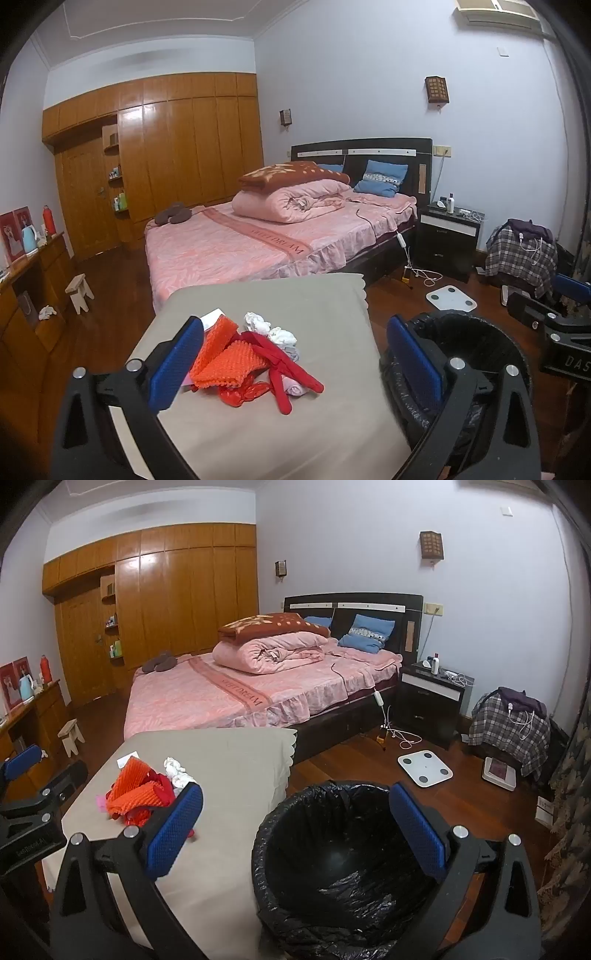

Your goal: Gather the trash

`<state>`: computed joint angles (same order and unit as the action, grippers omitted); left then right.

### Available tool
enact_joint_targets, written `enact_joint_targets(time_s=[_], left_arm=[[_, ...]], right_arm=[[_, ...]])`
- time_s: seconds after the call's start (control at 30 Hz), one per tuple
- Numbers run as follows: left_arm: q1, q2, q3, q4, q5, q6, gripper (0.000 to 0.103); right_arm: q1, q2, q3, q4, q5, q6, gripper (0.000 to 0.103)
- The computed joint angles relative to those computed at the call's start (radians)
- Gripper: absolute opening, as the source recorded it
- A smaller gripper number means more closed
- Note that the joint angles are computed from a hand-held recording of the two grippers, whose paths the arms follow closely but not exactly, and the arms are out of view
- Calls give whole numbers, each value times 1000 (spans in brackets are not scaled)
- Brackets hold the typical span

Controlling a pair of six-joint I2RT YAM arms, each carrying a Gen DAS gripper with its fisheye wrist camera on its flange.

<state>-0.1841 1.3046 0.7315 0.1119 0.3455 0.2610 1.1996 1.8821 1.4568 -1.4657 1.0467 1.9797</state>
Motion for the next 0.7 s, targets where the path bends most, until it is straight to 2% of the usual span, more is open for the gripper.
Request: enact_joint_targets(time_s=[0.7], left_arm=[[8,6,0,14,7,-1,97]], right_arm=[[-1,7,5,1,-2,-2,98]])
